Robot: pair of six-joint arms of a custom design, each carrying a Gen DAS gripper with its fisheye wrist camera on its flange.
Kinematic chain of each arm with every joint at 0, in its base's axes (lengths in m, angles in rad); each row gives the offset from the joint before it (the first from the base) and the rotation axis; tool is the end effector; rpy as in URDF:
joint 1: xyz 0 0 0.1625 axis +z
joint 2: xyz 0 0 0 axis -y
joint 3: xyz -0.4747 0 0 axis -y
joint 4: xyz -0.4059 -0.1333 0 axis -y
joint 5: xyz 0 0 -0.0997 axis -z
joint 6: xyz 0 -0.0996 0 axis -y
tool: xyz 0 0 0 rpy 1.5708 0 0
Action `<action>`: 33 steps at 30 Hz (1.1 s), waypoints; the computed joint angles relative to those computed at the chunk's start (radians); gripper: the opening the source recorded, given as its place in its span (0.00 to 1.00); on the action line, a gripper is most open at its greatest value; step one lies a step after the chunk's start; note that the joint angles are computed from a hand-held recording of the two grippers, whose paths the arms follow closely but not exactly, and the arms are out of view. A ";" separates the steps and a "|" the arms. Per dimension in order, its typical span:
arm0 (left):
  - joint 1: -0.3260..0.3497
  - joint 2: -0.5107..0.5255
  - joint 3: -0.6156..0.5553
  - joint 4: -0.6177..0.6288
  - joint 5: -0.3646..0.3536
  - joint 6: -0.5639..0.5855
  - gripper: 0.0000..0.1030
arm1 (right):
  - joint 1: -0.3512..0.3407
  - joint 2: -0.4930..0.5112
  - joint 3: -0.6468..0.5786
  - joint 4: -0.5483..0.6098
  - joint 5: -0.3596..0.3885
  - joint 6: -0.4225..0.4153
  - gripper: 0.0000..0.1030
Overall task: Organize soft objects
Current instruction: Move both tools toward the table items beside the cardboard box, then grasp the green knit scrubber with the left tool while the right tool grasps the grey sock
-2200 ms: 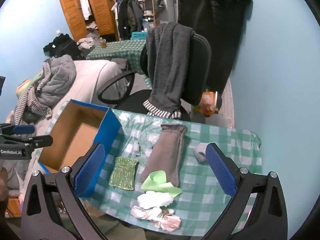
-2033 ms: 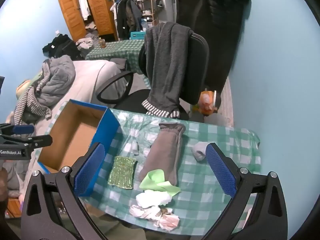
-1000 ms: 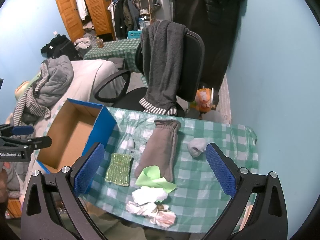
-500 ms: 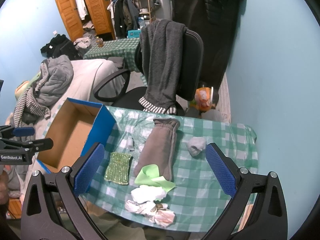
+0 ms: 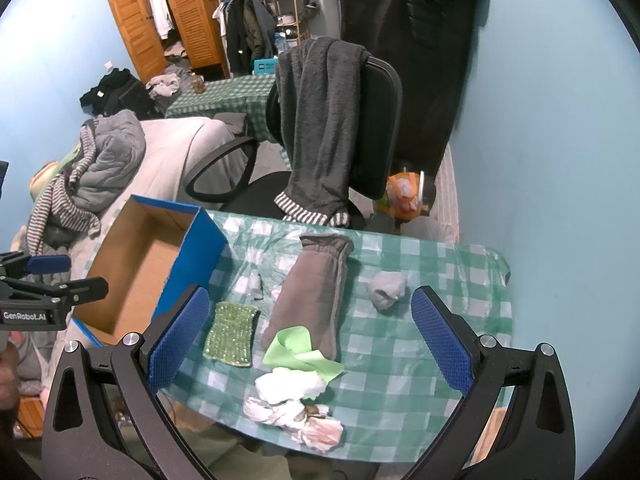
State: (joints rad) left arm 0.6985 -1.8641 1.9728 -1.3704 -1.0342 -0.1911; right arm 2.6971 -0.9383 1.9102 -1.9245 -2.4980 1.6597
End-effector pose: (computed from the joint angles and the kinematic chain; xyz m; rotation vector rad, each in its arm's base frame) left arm -0.1382 -0.3566 0.4610 0.9464 2.3463 -0.0129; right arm 0.5251 -0.1907 0.1036 -0.2426 -2.2293 0.9646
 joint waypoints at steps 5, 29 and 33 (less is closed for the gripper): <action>-0.001 0.000 -0.001 0.003 -0.003 -0.004 0.85 | 0.002 -0.006 0.011 -0.005 0.001 0.003 0.98; -0.037 0.042 0.056 -0.029 -0.048 -0.021 0.85 | -0.019 -0.073 0.085 0.012 0.042 0.052 0.98; -0.036 0.053 0.073 -0.042 -0.042 -0.029 0.85 | -0.036 -0.098 0.117 0.002 0.054 0.043 0.98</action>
